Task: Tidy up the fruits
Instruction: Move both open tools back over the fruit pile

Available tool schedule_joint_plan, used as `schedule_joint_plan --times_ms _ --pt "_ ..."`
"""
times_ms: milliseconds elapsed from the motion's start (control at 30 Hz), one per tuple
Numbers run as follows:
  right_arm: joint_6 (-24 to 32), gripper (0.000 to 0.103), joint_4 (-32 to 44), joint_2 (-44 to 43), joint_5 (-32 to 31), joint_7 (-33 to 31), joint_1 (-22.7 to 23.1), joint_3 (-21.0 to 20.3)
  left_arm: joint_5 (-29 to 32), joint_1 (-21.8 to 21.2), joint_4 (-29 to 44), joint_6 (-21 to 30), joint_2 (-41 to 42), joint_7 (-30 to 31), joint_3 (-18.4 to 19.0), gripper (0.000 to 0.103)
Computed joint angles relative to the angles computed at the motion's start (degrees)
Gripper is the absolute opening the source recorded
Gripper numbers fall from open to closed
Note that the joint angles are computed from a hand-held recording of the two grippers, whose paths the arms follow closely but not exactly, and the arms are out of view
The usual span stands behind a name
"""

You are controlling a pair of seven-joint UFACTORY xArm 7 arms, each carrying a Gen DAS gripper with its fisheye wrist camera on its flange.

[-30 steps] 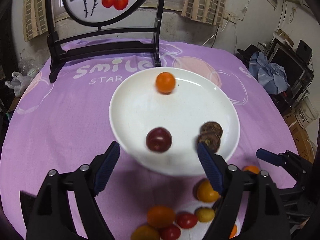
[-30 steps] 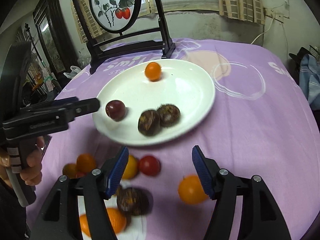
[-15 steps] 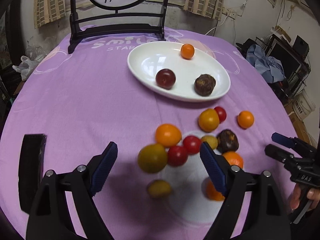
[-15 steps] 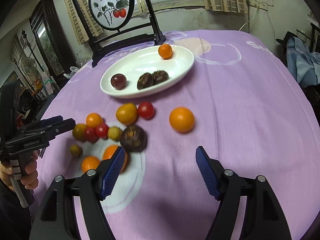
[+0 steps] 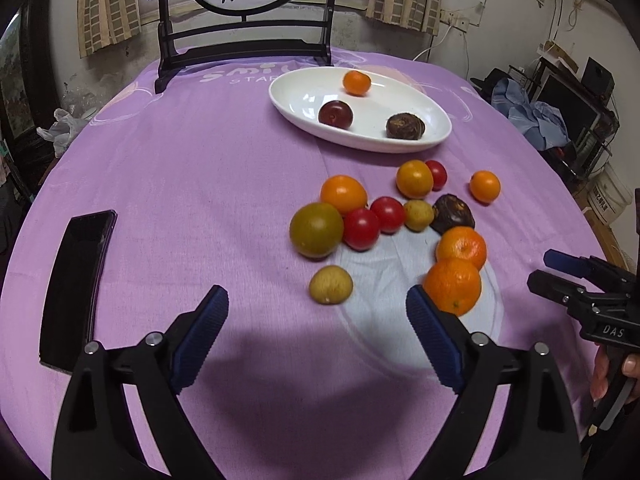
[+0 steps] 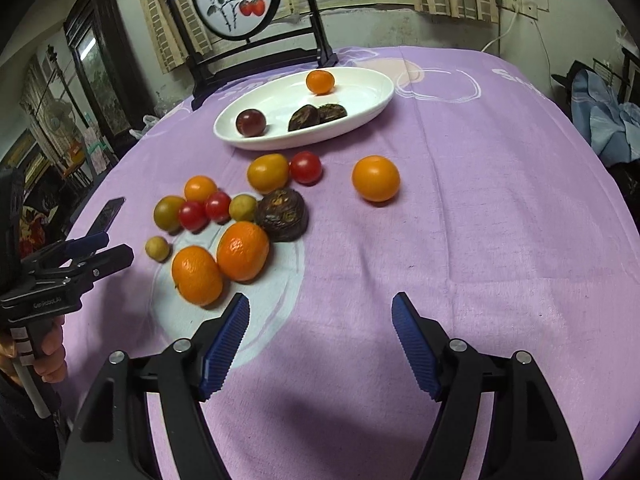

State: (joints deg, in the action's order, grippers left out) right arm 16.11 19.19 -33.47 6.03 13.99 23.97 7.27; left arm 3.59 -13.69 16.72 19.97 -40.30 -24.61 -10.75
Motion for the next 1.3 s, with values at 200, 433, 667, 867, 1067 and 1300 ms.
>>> schedule_joint_plan --times_ms 200,433,667,867,1067,1300 --pt "0.7 0.075 0.5 0.9 -2.5 0.6 -0.6 2.4 0.4 0.5 -1.7 -0.2 -0.7 0.0 0.2 0.088" --pt "2.0 0.075 2.0 3.3 -6.9 1.4 -1.5 5.5 -0.5 -0.1 -2.8 -1.1 0.1 2.1 2.2 0.089" --pt "1.6 0.075 3.4 4.9 -10.0 3.0 -2.2 6.5 -1.8 -0.5 -3.3 -1.6 -0.3 3.1 2.9 0.089" --pt "2.1 0.075 5.2 8.0 -11.8 3.0 -3.1 7.0 -2.3 -0.9 -3.2 -2.3 0.4 4.0 3.0 0.09" --pt "2.0 0.075 6.9 10.6 -12.8 3.1 -3.3 7.0 -3.3 -1.7 -3.4 -2.8 1.0 5.4 4.0 0.09" --pt "1.5 0.075 8.9 13.6 -14.1 3.4 -3.6 7.3 -4.4 -1.7 -3.5 -3.6 2.0 6.6 4.8 0.09"
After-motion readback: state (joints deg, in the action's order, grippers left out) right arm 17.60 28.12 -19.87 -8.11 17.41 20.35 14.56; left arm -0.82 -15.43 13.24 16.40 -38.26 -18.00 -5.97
